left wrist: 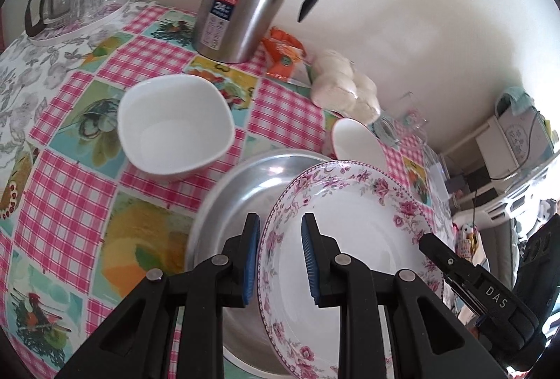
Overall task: Organize plates and bowls
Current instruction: 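Lower the pink-floral plate into the steel basin with both tools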
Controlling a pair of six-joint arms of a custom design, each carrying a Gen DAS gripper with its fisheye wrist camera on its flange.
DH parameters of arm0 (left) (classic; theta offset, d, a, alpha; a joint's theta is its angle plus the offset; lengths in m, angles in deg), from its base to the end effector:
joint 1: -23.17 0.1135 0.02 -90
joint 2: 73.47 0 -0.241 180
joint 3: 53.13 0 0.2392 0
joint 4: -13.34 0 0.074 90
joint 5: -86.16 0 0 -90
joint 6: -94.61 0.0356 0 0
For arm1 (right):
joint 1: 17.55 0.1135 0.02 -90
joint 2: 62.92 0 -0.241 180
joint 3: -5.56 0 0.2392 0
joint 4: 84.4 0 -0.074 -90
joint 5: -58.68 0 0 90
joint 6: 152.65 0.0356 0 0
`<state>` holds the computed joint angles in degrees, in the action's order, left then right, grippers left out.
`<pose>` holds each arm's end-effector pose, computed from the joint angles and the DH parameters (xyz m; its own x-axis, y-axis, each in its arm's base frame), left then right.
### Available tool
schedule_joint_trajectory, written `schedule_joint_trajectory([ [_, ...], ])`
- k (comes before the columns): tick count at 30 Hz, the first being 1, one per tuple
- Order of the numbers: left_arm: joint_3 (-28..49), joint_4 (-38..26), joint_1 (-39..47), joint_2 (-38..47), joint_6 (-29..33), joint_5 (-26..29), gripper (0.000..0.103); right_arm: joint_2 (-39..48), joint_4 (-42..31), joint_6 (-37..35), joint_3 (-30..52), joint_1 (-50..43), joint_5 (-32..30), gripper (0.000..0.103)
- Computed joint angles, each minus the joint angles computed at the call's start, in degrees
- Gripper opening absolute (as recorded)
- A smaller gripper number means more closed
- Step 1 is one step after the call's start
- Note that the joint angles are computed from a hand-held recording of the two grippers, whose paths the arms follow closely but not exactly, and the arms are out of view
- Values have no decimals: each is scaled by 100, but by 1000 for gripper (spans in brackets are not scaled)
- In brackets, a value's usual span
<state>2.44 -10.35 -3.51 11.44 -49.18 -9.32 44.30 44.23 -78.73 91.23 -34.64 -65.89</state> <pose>0.2454 -0.1195 0.1489 -0.7409 -0.5265 -0.4168 -0.3423 0.8301 -0.4402 0.3349 -0.0818 0.1571 -0.9008 0.0384 -0.4324 -0.1736 0.8811 0.4398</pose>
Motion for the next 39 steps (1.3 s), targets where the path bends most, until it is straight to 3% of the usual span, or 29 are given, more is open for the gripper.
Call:
schedule_joint_trajectory([
  [15,373,93,178,1246,100,219,24,1138,294,128,317,344,362,24],
  [29,809,-287,5,1770,148,-55,24,1476,331,99,385,397,529,24],
  [39,689,-161,136,1713,34,101,24,1319,593,-29,183,656,1000,24],
])
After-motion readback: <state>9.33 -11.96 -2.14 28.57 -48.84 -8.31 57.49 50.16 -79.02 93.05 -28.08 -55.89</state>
